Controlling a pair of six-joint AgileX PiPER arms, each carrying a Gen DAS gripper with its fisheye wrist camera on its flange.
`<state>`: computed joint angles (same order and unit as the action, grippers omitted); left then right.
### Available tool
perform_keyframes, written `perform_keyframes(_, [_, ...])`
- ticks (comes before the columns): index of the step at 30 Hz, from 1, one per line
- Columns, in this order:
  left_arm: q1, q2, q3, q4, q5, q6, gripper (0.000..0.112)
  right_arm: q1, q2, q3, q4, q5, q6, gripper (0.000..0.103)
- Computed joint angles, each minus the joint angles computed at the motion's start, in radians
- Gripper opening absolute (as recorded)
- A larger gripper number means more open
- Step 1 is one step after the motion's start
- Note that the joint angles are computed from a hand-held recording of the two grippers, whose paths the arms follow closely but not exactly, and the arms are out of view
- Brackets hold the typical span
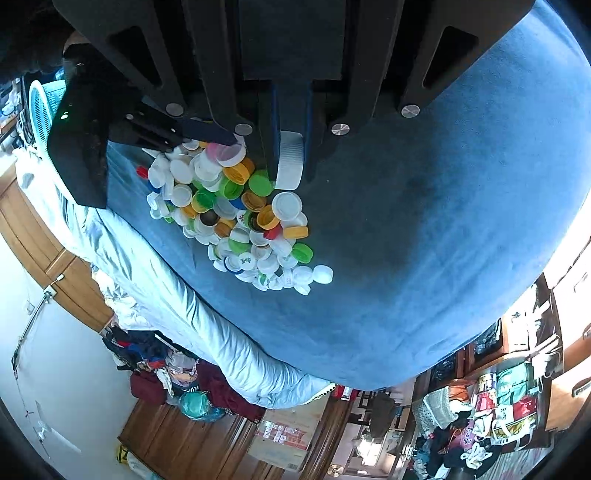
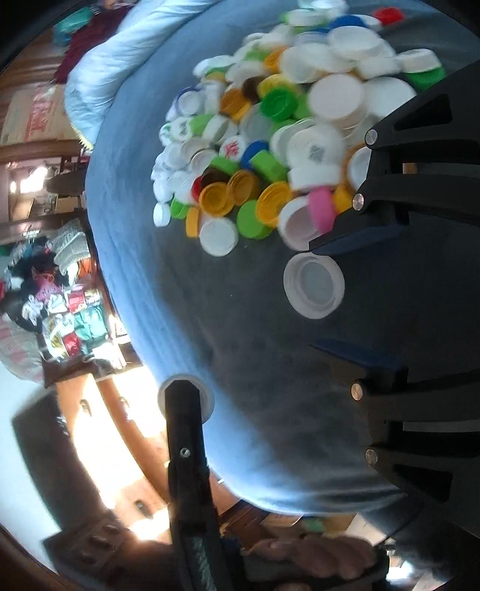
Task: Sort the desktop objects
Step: 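Grasp a white cap with the left tool while the right tool grasps a clear cap, then carry both caps over the blue basket and open both tools to drop them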
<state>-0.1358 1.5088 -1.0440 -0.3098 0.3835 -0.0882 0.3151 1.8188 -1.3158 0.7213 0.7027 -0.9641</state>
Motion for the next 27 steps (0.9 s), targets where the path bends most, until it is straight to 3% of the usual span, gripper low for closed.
perform_keyframes(5, [0.044, 0.003, 0.034, -0.132, -0.024, 0.117, 0.008, 0.035, 0.081, -0.099, -0.073, -0.007, 0.107, 0.060])
perform_keyframes(6, [0.049, 0.005, 0.038, -0.133, -0.026, 0.114, 0.008, 0.039, 0.097, -0.123, -0.096, 0.013, 0.137, 0.058])
perform_keyframes(7, [0.052, 0.004, 0.042, -0.131, -0.026, 0.115, 0.008, 0.043, 0.100, -0.122, -0.110, -0.001, 0.145, 0.042])
perform_keyframes(8, [0.055, 0.003, 0.046, -0.138, -0.023, 0.124, 0.008, 0.043, 0.095, -0.115, -0.109, -0.005, 0.142, 0.043])
perform_keyframes(10, [0.049, -0.003, 0.052, -0.071, -0.017, 0.061, 0.008, 0.038, 0.088, -0.115, -0.105, 0.013, 0.141, 0.042])
perform_keyframes(15, [-0.025, 0.011, -0.015, 0.224, 0.056, -0.279, 0.008, 0.006, -0.018, -0.158, -0.151, 0.066, 0.260, 0.042])
perform_keyframes(17, [-0.091, 0.032, -0.093, 0.332, 0.106, -0.397, 0.008, -0.042, -0.066, -0.196, -0.180, 0.103, 0.310, 0.042])
perform_keyframes(21, [-0.243, 0.129, -0.328, 0.403, 0.201, -0.464, 0.008, -0.221, -0.147, -0.280, -0.203, 0.200, 0.349, 0.043])
perform_keyframes(27, [-0.448, 0.422, -0.875, 0.322, 0.405, -0.371, 0.008, -0.542, -0.212, -0.361, -0.247, 0.321, 0.348, 0.043])
